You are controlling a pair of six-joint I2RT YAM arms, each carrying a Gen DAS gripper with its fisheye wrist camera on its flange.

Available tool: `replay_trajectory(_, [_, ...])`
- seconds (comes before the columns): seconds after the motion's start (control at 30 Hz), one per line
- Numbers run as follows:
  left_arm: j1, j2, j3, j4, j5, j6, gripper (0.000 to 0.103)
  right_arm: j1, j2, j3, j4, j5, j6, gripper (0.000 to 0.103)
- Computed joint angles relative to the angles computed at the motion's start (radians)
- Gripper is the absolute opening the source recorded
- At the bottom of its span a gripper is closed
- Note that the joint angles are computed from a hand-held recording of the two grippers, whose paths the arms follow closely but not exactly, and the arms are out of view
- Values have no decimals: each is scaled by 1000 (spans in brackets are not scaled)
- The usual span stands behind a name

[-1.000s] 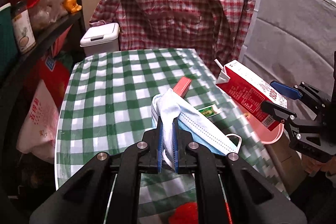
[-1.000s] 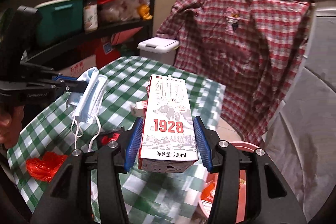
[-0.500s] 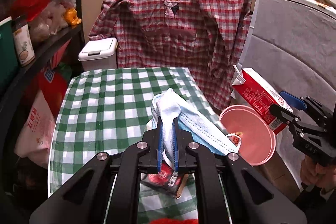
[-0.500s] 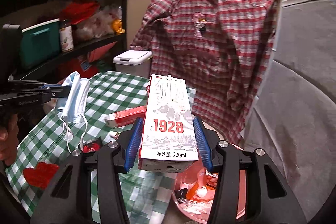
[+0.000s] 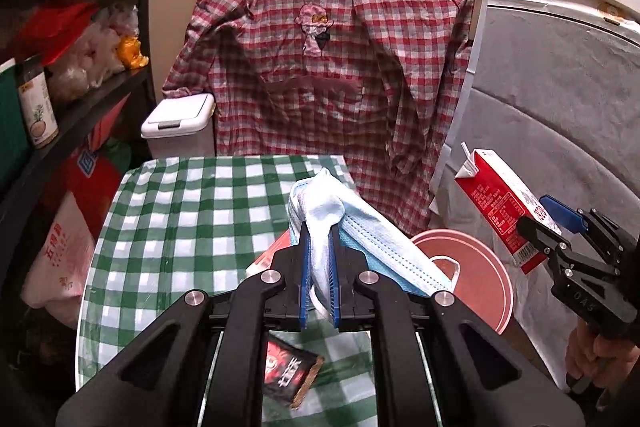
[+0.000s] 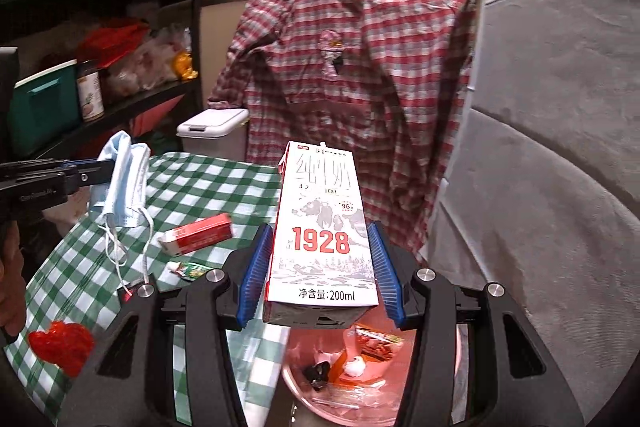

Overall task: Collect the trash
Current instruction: 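Lift the carton and mask and carry both above the pink bucket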

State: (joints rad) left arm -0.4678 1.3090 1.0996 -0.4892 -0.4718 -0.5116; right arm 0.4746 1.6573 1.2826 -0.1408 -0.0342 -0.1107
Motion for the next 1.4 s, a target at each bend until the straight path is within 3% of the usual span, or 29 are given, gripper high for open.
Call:
replay_trajectory(0.53, [-44,208,156,40,8,-9,8,-73,7,2,-7,46,9,50])
replay_trajectory(1.4, [-28,307,192,62,68,13,8,-130,26,24,-20,21,27,50])
